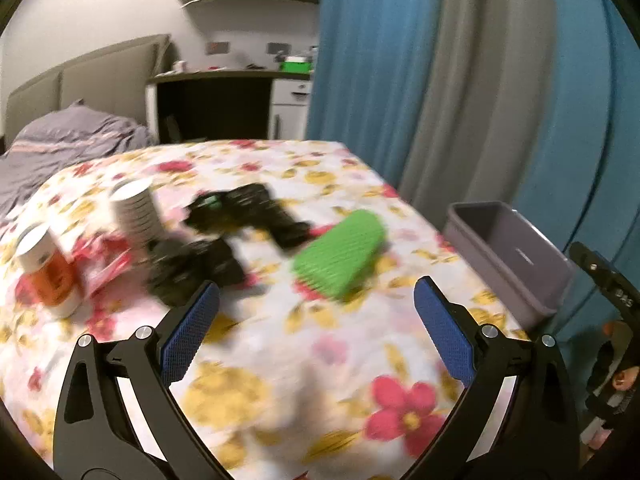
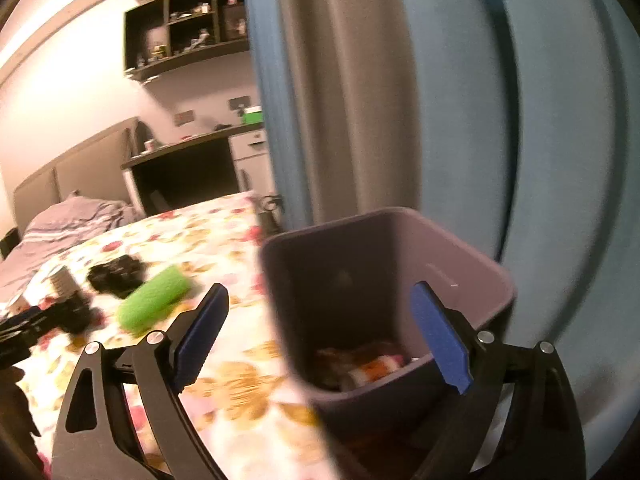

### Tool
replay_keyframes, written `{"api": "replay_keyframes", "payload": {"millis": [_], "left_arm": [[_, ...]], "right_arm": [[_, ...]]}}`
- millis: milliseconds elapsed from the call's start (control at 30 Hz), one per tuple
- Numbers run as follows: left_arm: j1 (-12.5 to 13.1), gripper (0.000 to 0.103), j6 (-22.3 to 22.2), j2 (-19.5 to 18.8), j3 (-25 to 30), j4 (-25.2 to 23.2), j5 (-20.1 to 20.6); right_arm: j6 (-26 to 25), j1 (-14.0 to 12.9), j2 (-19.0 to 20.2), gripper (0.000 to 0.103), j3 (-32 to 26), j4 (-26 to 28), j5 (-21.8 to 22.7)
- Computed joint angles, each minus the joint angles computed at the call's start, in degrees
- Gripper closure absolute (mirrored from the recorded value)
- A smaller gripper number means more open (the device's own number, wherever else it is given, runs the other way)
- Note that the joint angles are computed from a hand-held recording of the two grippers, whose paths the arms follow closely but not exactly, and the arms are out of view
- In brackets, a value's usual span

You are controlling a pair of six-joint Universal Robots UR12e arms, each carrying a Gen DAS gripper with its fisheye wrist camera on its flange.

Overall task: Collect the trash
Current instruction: 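Move both grippers back over the bed toward the black plastic bags, then grasp a black plastic bag with the left gripper while the right grasps another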

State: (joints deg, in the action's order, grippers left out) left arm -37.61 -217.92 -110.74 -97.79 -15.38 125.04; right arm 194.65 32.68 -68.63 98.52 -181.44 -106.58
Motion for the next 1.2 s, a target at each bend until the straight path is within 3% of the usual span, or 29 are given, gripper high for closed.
{"api": "replay_keyframes", "payload": {"millis": [400,933,1133,1200], "left_arm": [[0.2,0.007,-7.7,6.9,-8.4,-4.0,6.7],[3.4,0.007,-6.7,4.7,-7.3,-1.5,3.5],[4.6,0.022,-5.5,3.6,-6.0,-2.5,1.0],[5.1,0.04,-5.1,3.3,-5.7,-3.0,-0.6]], "right_arm": [[-3.3,4.8,4.0,0.014,-5.3,1.5,5.3],[-6.0,7.2,6.8,0.014,-9.6,2.1,3.9],[-6.8,7.4,8.5,0.014,-11.9,3.2,4.2],[-7.1,7.5,9.3,0.014,-13.1,4.0,4.8]]}}
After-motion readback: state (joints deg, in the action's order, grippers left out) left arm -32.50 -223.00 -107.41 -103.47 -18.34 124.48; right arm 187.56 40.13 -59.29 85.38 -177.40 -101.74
